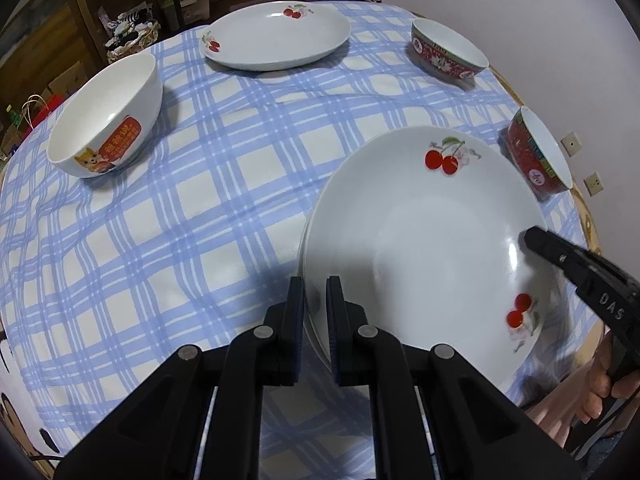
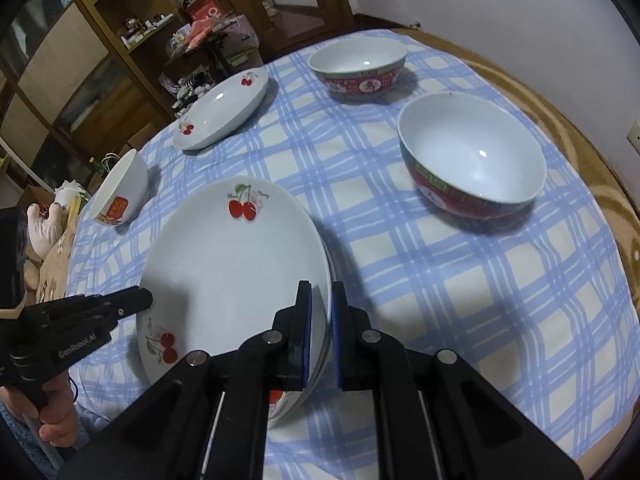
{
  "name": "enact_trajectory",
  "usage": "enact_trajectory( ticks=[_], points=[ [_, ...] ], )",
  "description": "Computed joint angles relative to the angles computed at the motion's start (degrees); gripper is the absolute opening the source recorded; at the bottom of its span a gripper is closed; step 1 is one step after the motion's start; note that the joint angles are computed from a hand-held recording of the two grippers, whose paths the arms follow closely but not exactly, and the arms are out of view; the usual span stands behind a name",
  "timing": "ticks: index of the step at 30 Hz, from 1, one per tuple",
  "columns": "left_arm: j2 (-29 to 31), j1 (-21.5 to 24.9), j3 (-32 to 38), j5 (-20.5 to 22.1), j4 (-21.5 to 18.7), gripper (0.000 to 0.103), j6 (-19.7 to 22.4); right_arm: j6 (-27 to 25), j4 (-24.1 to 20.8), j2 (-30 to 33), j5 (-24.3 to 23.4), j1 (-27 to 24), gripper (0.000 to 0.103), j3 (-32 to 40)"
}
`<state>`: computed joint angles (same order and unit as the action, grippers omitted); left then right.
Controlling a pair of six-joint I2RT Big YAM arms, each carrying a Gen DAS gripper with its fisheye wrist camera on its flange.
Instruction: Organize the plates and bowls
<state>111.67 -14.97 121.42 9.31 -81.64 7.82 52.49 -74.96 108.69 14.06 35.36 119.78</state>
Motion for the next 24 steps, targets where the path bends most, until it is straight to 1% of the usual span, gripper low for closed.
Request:
enact_trajectory(
  ticks=[3, 4, 5, 6, 7, 8, 9, 10, 12, 15, 16, 17, 19, 21, 24],
  points=[
    [0.11, -0.34, 0.07, -0.91, 0.29, 0.010, 0.25, -0.84, -1.32, 1.03, 1.45, 0.27, 0.010, 1.68],
    [0.09, -0.23, 0.07, -0.04, 0.26, 0.007, 0.26, -0.90, -1.51, 1.15, 1.49, 0.26, 0.010, 1.82],
    [0.08, 0.28, 0.30, 4.27, -0.19, 0.007, 0.66, -1.15, -0.08, 0.72, 0.33, 0.14, 0.010, 0.97],
    [0.47, 0.61, 1.37, 8.48, -1.89, 0.009, 0.80, -1.39, 0.59, 0.71, -0.80, 0.10, 0.010, 0.77],
    [0.12, 0.49, 1.40, 10.41, -2.04, 0.009, 0.97, -1.64, 0.16, 1.10, -0.70, 0.20, 0.010, 1.32],
    [-0.99, -0.05, 0.18, 9.08, -0.37, 0.009, 1.59, -2.05, -1.47, 2.00, 0.47, 0.51, 0.010, 2.77],
    [-2.17, -0.76, -1.33, 6.52, 1.62, 0.009, 2.55, -2.47, -3.31, 2.99, 1.65, 0.76, 0.010, 4.43],
    [-3.07, -1.49, -2.81, 3.76, 3.17, 0.009, 3.85, -2.45, -3.75, 3.24, 1.73, 0.79, 0.010, 4.78],
    [-3.04, -1.82, -3.43, 2.12, 3.04, 0.009, 4.01, -1.79, -3.30, 2.92, 1.54, 0.63, 0.010, 4.26],
    [-2.51, -1.71, -3.59, 0.48, 2.24, 0.009, 3.43, -1.16, -3.13, 2.41, 1.95, 0.45, 0.010, 3.59],
    [-2.35, -1.61, -3.35, 0.34, 2.03, 0.009, 3.25, -1.26, -1.45, 1.59, 2.00, 0.46, 0.010, 2.45],
    [-2.30, -1.47, -3.19, 0.45, 1.99, 0.009, 3.11, -1.53, -0.93, 1.30, 2.81, 0.64, 0.010, 2.31],
    [-2.41, -1.40, -3.04, 0.19, 2.31, 0.009, 2.90, -2.37, -1.62, 1.70, 4.73, 1.05, 0.010, 3.50],
    [-2.50, -1.50, -3.00, -0.20, 2.45, 0.009, 2.61, -2.52, -1.53, 1.84, 3.98, 0.99, 0.010, 3.59],
    [-2.63, -1.47, -3.20, -1.14, 2.99, 0.009, 2.36, -1.94, -2.67, 2.36, 3.72, 0.88, 0.010, 4.22]
  ],
)
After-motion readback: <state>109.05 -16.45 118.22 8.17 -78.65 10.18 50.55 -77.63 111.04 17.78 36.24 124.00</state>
